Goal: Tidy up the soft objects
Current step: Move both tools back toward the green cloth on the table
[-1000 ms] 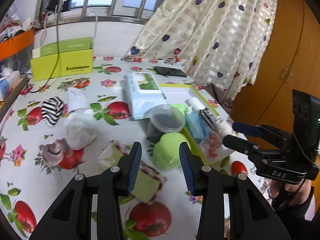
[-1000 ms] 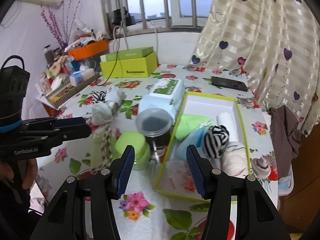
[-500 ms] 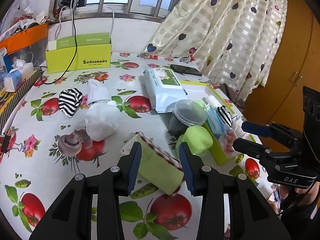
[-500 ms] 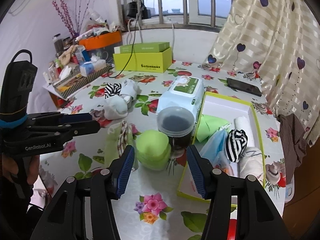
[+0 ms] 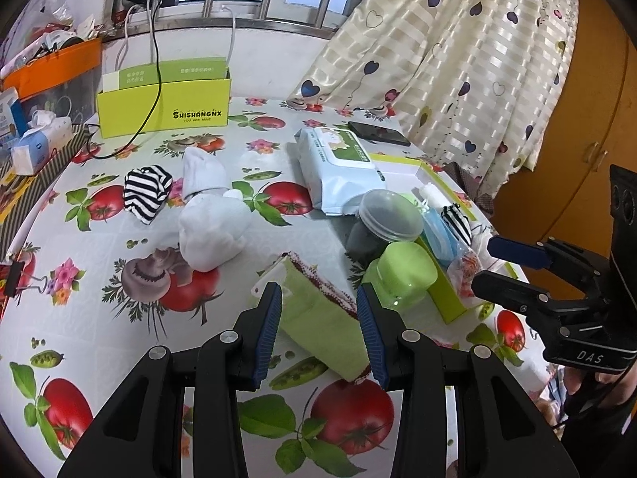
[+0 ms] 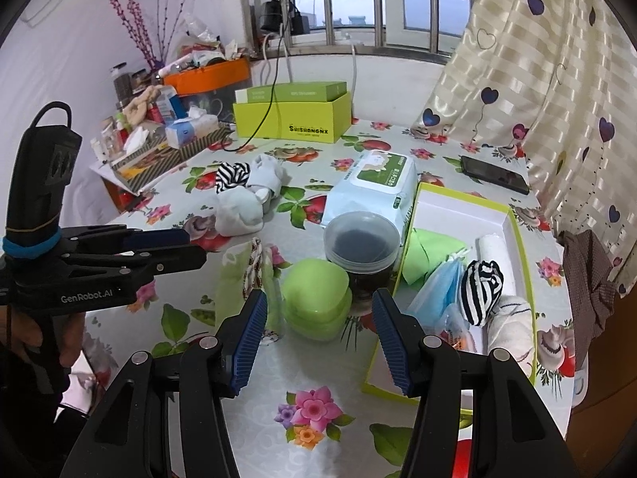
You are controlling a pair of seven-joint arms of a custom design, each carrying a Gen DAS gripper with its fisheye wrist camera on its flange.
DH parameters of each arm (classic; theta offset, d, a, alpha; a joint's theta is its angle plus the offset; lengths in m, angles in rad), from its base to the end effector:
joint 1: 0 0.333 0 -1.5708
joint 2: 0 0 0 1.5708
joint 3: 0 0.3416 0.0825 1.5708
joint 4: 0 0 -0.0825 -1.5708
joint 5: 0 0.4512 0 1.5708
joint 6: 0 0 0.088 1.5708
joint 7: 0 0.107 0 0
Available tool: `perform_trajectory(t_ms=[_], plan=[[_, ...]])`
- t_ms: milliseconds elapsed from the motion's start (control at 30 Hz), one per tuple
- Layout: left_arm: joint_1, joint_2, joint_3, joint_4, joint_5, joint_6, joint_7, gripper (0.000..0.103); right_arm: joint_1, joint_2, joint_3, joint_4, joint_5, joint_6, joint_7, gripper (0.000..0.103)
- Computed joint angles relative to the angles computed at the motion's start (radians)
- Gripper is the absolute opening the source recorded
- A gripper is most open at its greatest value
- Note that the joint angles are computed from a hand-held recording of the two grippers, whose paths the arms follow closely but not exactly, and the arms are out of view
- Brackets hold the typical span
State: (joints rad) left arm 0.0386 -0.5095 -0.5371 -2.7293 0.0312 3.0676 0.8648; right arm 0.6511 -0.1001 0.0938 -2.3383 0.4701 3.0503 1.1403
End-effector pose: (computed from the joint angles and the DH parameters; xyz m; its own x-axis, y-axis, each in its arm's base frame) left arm 0.4047 -0.2207 0.4276 0.0310 -0.9722 0.2320 -0.6974 -0.1873 -0.6918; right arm 0.4545 0.3722 0.4503 0.6800 -0.7317 -0.0465 -0.5225 -0.4391 -0.7309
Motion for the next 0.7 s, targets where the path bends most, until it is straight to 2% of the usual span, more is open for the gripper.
perform_trajectory(t_ms=[367, 700], plan=[[0.011, -0.045, 0.005, -0.038, -0.003, -0.014, -0.022, 0.041, 0.016, 0.017, 0.020, 0.027, 0.069, -0.025, -0.093, 0.055], [0.029, -0.086, 0.022, -0.082, -0.018, -0.017, -0.039, 0.040, -0.008, 0.079, 0.083, 0.101, 0.080, -0.083, -0.159, 0.055]])
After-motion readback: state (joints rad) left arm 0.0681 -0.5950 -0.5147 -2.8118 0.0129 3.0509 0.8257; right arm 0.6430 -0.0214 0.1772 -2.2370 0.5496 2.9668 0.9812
